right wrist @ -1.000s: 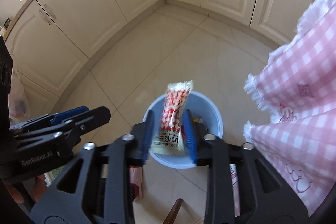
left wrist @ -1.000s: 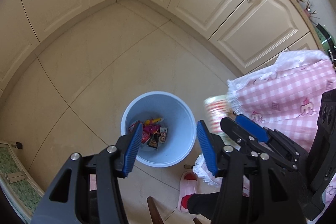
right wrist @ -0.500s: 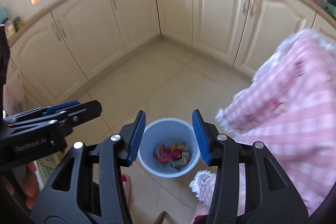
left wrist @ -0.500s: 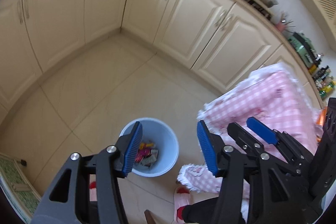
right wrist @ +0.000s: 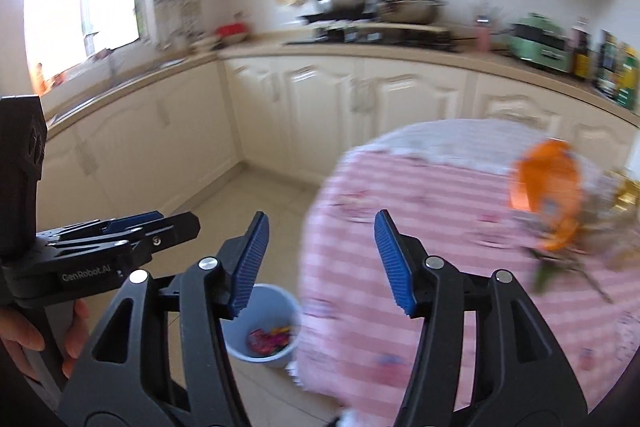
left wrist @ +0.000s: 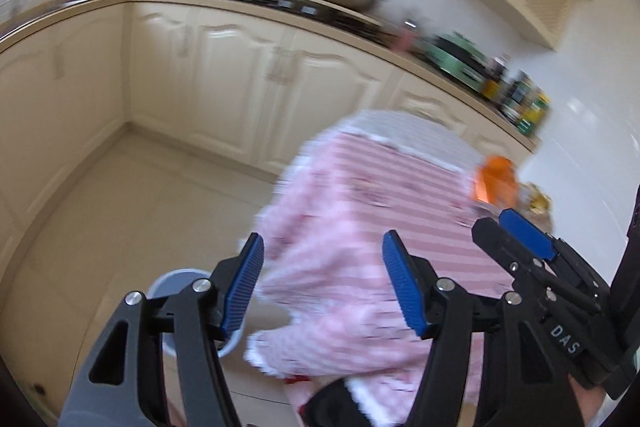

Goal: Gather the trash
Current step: 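Move both tools back over the orange Fanta can on the table, then grasp the orange Fanta can with the left tool while the right tool grasps an orange peel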

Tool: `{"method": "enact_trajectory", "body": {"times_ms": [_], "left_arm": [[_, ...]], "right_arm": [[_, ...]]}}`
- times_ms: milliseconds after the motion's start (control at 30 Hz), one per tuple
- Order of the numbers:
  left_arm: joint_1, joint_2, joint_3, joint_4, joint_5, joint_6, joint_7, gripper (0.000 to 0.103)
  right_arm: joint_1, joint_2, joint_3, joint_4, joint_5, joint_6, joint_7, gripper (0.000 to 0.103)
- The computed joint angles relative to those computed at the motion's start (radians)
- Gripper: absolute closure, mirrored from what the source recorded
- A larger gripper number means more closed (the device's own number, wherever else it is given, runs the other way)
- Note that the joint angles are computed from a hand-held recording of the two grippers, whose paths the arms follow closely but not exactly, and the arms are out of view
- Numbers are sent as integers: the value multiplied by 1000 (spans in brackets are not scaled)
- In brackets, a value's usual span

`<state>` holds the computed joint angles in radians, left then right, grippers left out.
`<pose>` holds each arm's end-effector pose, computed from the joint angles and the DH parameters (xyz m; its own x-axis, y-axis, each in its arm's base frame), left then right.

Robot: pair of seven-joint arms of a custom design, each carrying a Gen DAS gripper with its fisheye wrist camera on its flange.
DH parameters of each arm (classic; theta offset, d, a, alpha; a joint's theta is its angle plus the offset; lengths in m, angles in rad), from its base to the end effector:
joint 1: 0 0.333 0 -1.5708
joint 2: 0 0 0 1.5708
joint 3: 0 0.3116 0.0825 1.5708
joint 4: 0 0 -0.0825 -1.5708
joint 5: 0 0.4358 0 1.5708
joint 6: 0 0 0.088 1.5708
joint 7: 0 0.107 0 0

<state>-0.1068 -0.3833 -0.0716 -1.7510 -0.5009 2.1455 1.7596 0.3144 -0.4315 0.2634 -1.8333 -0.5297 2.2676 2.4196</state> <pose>0.4941 -0.1199 0.8110 -0.3861 -0.8658 0.3183 -0.6976 0.0483 -0.7149 0.4088 0.2979 0.7983 -0.0369 -0.9961 -0.0804 -0.5074 0.0880 -0.8572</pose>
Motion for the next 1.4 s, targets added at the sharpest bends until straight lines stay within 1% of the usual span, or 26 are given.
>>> {"method": "enact_trajectory", "body": {"times_ms": [33,133,200,267,367,433,500,667,767,800,967,1033,1067,1167,1233,1367,1400], "left_arm": [[-14,7,-12,9,-6,-2,8,42],[-58,57,-49,73,-13,-32,30,42],[-84,108,-79,129,-8,-45,28,40],[-104,148,-98,170,-11,-53,23,40],[-131,233,-132,255,2,-65,-8,40],[-146,300,-150,319,16,-68,-24,40],[-159,363,-169,381,55,-70,-57,40],[-188,489,-191,507,107,-67,-105,40],[-203,549,-199,570,131,-69,-107,40],[-212,580,-202,604,144,-73,-110,40],[-230,699,-206,746,166,-104,-140,40],[-240,762,-207,830,177,-128,-155,40],[-246,783,-207,859,185,-135,-157,40],[-259,845,-214,947,192,-153,-139,40],[-263,869,-219,983,189,-163,-123,40],[-254,891,-239,1011,150,-178,-71,40],[-254,911,-246,1040,138,-200,-60,40]], "right_arm": [[-11,-54,-14,-45,-2,-8,20,47],[-49,-168,-35,-131,3,-44,61,46],[-73,-231,-46,-182,12,-60,78,46],[-100,-281,-62,-224,23,-75,89,45],[-127,-345,-85,-284,44,-81,88,45],[-141,-364,-101,-308,56,-71,77,45],[-154,-371,-111,-326,68,-56,65,45],[-199,-354,-122,-329,70,-29,45,45],[-226,-345,-113,-328,60,-19,61,39],[-232,-339,-114,-326,58,-14,63,39],[-268,-292,-93,-285,16,-48,68,39],[-265,-271,-99,-269,11,-54,60,39],[-256,-259,-111,-263,18,-44,49,39],[-247,-228,-119,-243,19,-35,20,39],[-246,-197,-116,-215,17,-61,-1,39],[-241,-144,-114,-169,9,-112,-25,39],[-238,-134,-115,-161,8,-123,-29,39]]}}
